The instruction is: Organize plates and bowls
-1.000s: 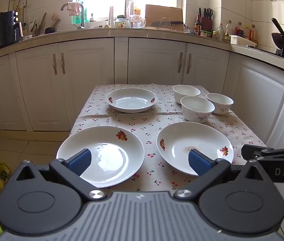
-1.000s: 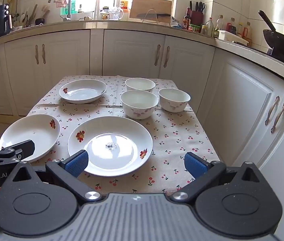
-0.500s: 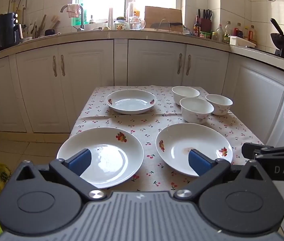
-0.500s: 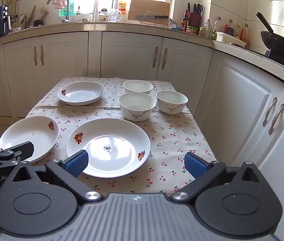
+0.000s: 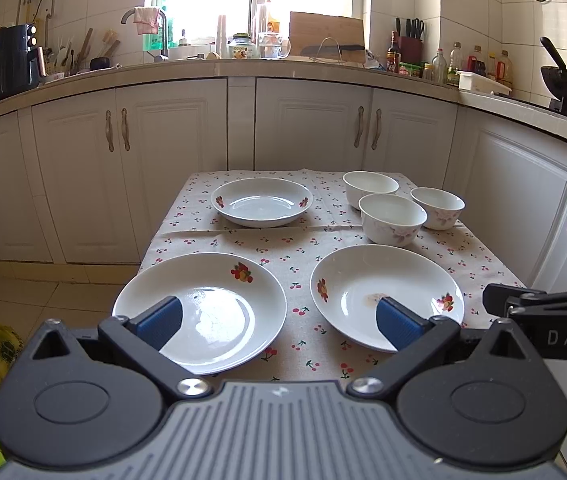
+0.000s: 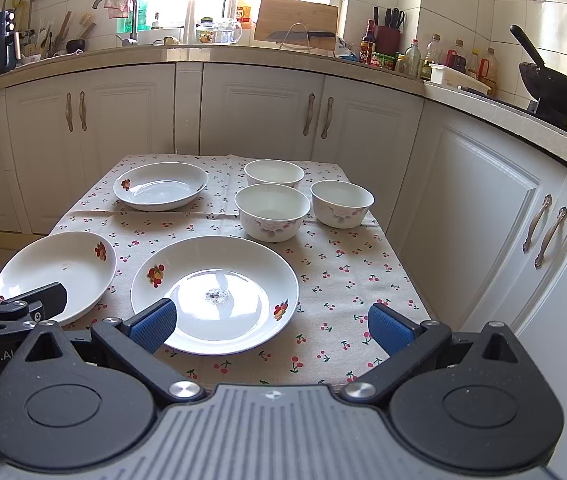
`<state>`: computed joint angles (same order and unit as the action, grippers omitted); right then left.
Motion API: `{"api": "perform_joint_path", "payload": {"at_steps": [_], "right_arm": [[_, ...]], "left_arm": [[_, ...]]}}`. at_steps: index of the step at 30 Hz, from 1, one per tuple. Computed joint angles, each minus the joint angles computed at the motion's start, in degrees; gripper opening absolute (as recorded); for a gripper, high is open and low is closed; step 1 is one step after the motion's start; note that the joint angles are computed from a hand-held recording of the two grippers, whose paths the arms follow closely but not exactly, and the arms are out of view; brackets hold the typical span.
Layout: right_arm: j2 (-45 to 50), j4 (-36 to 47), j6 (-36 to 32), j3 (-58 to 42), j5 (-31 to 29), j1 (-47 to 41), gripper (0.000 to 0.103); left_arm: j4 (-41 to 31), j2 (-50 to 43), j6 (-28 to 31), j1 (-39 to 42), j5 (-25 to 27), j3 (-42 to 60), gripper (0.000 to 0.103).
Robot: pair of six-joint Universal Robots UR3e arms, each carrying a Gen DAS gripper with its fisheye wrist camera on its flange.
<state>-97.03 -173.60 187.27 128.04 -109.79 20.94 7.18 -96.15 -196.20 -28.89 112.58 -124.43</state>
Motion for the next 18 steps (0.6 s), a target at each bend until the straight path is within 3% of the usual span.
{"api": "perform_joint_path", "payload": {"at_steps": [18], "right_arm": [[1.29,-0.67,0.63,-0.38,-1.54,0.77,0.103]], "left_arm": [[2.38,-1.2,0.74,0.17,-0.48,-0.5,0.102]]}}
